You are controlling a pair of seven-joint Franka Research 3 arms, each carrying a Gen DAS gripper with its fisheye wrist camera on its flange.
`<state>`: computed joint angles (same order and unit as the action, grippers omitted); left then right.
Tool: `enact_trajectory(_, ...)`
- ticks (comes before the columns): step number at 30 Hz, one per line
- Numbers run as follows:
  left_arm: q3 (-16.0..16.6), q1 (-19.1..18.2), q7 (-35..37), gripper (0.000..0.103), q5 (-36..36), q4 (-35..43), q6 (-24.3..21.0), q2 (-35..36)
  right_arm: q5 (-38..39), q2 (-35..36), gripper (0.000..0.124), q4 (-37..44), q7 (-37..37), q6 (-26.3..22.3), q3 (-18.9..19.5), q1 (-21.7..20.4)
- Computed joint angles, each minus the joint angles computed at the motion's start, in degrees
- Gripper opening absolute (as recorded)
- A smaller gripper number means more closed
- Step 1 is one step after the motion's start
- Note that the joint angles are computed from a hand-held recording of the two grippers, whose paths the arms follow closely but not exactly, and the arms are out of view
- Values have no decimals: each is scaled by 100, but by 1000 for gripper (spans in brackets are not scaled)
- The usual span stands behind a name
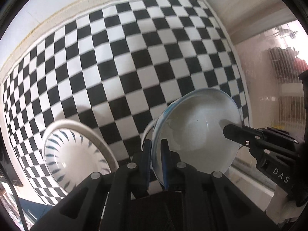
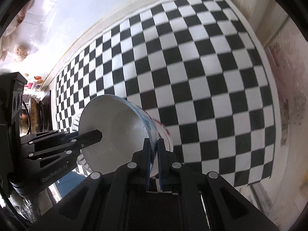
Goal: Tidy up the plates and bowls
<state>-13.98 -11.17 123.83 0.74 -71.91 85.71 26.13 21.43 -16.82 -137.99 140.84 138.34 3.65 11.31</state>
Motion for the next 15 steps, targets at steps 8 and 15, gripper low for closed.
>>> enact_trajectory(8, 51, 53, 41, 8, 194, -594, 161, -209, 356, 146, 8, -146, -119, 139, 14, 181)
enact_trajectory(15, 41, 34, -38, 8, 208, -569, 103, -131, 368, 222, 8, -74, -161, 10, -36, 157)
